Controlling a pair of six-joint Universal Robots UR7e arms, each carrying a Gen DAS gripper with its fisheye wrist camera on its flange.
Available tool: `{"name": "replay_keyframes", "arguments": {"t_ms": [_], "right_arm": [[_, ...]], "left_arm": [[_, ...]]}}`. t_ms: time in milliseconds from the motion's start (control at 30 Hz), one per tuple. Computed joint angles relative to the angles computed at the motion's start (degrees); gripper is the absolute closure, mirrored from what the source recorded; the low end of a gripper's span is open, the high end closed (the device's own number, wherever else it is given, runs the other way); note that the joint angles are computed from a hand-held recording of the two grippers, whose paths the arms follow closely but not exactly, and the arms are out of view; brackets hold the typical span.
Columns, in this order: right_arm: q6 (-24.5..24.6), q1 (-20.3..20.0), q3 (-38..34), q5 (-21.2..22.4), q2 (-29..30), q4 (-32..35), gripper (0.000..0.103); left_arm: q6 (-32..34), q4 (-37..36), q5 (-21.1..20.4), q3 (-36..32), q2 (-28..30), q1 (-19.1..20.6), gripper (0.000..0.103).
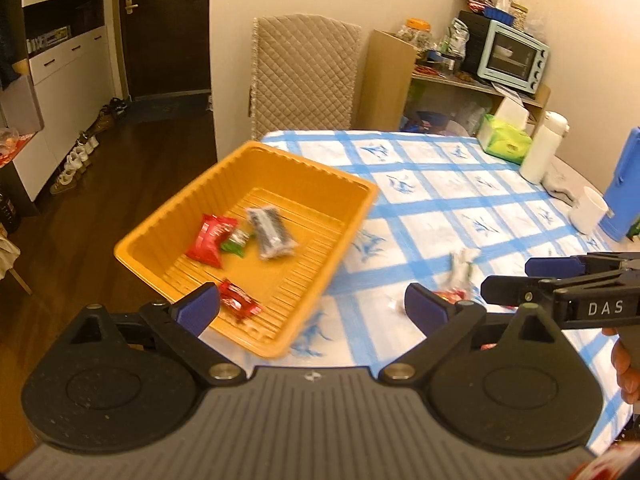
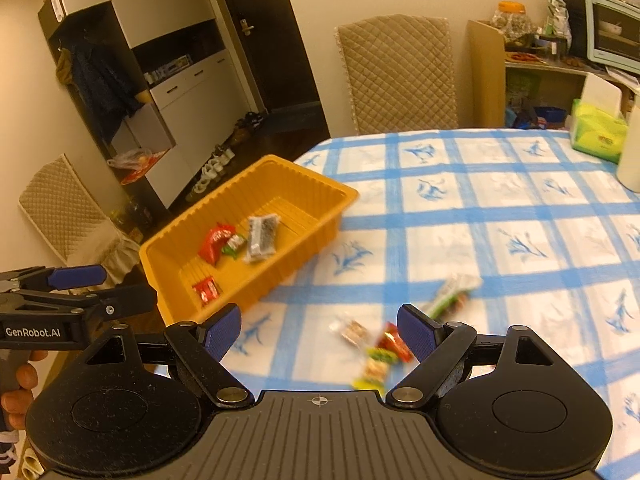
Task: Organize snacks
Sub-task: 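Move both open tools back over the snacks on the table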
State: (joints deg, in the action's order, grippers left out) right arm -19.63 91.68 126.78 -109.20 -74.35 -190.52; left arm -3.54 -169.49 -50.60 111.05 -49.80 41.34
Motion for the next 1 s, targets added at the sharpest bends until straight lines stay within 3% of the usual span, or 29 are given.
{"name": "replay_keyframes", "arguments": {"t_ms": [533,1000], "right_arm": [[-1.7,-6.8,10.4,-0.9,-13.3,0.4,0.018],[-1.6,-14.5,13.5,0.5,-17.9,1.5,0.018]], "left_arm": [[-5.8,1.5,-3.8,2.1,3.7,-4.9,0.007],[-6.7,2.9,-6.1,-0.9,10.4,-4.8,0.021]]}}
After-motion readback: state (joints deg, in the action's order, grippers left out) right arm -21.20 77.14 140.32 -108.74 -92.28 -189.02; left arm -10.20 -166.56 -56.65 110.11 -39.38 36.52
